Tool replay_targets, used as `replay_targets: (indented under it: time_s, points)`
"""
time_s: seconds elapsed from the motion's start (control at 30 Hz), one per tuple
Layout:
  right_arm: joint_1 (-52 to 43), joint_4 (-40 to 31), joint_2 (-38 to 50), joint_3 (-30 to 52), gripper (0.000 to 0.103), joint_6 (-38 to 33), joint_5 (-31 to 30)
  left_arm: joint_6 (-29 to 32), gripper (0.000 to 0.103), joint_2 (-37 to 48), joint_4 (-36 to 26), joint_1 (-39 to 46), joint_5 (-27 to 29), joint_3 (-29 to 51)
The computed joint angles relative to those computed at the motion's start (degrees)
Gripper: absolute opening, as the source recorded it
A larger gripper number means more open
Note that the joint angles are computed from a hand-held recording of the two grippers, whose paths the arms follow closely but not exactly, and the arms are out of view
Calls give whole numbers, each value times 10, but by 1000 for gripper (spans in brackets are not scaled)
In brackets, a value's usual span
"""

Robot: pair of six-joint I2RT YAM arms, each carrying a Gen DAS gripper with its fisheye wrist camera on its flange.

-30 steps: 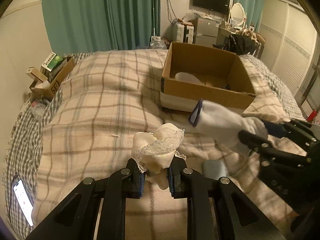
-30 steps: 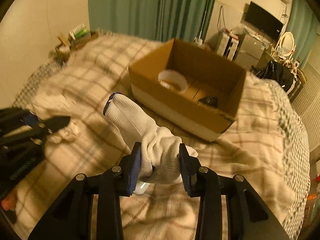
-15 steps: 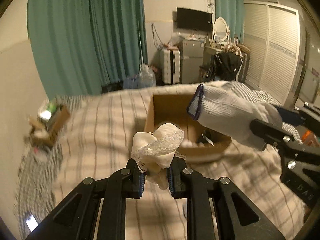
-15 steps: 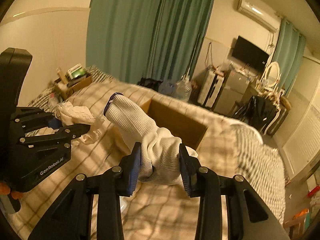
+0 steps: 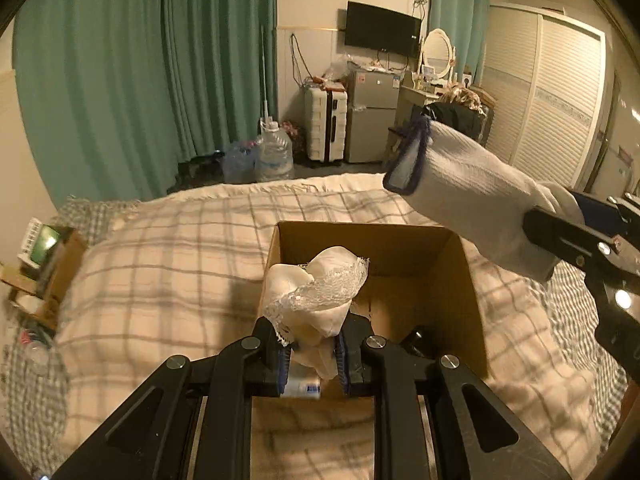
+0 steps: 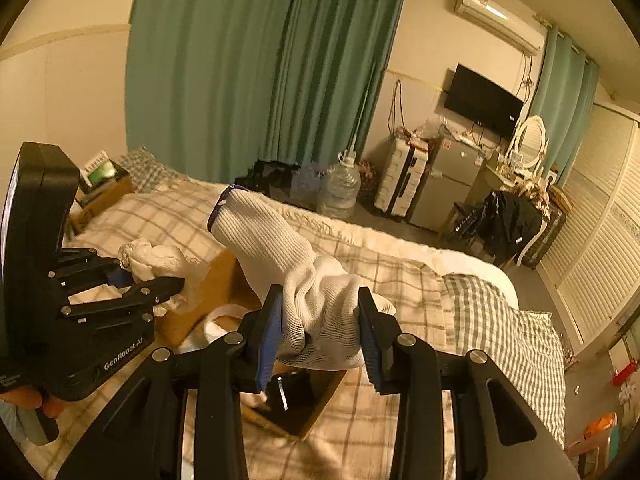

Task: Organize objects
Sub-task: 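Carry the cloth and sock over the box and release both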

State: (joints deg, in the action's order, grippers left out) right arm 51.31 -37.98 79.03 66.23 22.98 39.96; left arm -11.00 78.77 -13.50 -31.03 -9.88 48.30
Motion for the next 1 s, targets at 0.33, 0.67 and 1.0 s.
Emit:
replay_targets:
  time_s: [0.33,0.67,1.0]
  points:
    - [-94,196,51,-132,35,-25,-103,1,18,144,81,-2,-4,3]
    - [-64,147,-65,-154,67,28,-68,4,89,53,40,-37,-40,-19]
    - [181,-168,-97,-42,77,221,110,-45,103,-274,-172,-53,-105,-114]
